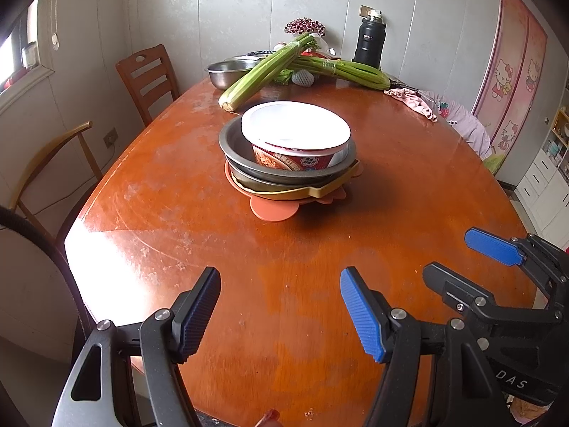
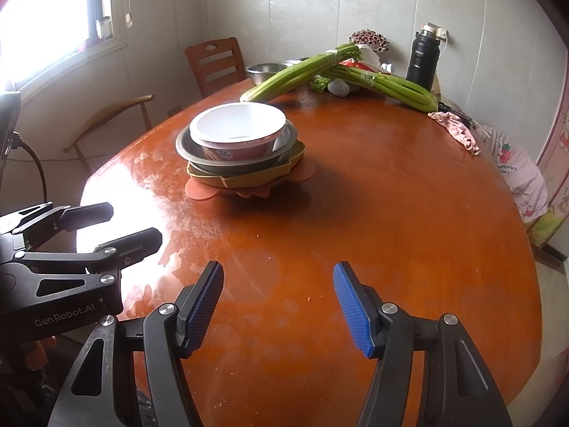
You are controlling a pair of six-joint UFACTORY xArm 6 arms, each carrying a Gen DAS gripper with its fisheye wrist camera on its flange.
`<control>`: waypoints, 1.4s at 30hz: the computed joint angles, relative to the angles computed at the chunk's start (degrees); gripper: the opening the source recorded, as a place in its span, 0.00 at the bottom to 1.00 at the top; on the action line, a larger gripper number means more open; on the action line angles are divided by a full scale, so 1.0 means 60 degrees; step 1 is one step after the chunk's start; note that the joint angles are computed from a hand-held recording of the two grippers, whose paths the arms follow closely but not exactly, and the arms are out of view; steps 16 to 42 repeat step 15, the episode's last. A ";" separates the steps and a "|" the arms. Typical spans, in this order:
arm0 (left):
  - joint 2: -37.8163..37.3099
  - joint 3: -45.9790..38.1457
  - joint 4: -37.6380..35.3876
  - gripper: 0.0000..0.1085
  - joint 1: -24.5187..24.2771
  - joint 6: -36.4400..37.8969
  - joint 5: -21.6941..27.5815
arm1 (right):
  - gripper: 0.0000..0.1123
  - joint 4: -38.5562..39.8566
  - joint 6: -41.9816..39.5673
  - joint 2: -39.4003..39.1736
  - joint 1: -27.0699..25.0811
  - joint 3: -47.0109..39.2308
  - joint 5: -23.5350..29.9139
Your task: Organize plates and bowls
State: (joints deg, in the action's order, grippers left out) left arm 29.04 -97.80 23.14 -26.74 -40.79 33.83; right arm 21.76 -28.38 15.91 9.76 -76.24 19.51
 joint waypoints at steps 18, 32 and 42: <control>0.0342 -0.0450 -0.0167 0.64 0.0272 0.0277 0.0181 | 0.59 0.0684 -0.0616 0.0282 -0.0095 -0.0391 0.0386; 0.0342 -0.0450 -0.0167 0.64 0.0272 0.0277 0.0181 | 0.59 0.0684 -0.0616 0.0282 -0.0095 -0.0391 0.0386; 0.0342 -0.0450 -0.0167 0.64 0.0272 0.0277 0.0181 | 0.59 0.0684 -0.0616 0.0282 -0.0095 -0.0391 0.0386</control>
